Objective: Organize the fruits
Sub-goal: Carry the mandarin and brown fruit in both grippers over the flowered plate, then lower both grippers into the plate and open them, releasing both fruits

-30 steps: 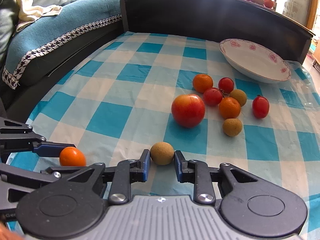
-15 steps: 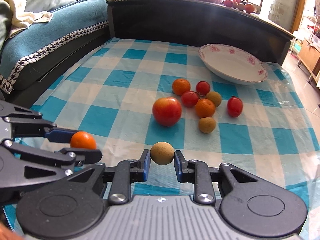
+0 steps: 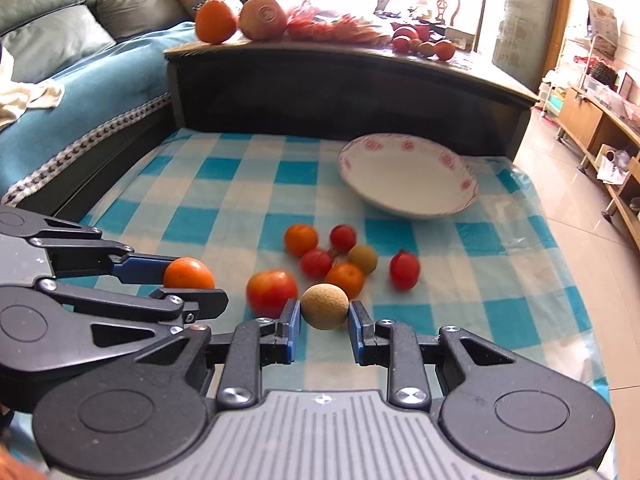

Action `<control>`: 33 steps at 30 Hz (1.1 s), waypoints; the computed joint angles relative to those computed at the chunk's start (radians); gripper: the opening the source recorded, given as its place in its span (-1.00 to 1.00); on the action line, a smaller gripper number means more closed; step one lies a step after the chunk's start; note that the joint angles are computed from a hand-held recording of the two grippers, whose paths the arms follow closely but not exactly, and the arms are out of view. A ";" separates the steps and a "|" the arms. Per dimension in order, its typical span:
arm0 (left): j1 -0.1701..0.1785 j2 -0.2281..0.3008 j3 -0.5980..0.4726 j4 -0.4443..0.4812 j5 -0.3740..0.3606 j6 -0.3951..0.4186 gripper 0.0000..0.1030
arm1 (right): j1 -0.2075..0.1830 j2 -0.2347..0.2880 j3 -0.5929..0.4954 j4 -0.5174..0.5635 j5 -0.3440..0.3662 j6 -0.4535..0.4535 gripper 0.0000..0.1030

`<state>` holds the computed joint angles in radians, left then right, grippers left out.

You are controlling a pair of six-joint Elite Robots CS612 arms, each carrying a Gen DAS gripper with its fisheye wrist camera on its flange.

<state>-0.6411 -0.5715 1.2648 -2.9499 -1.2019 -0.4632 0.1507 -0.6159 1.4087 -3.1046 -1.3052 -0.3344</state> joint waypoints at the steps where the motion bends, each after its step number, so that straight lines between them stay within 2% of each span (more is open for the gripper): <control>1: 0.003 0.012 -0.028 0.011 0.006 0.011 -0.25 | 0.000 0.007 -0.018 0.010 -0.006 0.003 -0.42; 11: 0.050 0.137 -0.282 0.110 -0.020 0.049 -0.25 | -0.007 0.121 -0.277 0.128 -0.038 0.049 -0.42; 18: 0.069 0.204 -0.409 0.170 -0.034 0.081 -0.26 | -0.012 0.213 -0.461 0.230 -0.042 0.068 -0.42; 24: 0.078 0.239 -0.470 0.218 -0.044 0.085 -0.26 | -0.013 0.269 -0.563 0.288 -0.041 0.068 -0.42; 33: 0.082 0.257 -0.502 0.249 -0.049 0.079 -0.27 | -0.011 0.313 -0.635 0.338 -0.054 0.075 -0.42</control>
<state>-0.5586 -0.3141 0.7628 -2.7006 -1.2511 -0.3845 0.1401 -0.3031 0.7739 -2.7663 -1.3587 -0.2598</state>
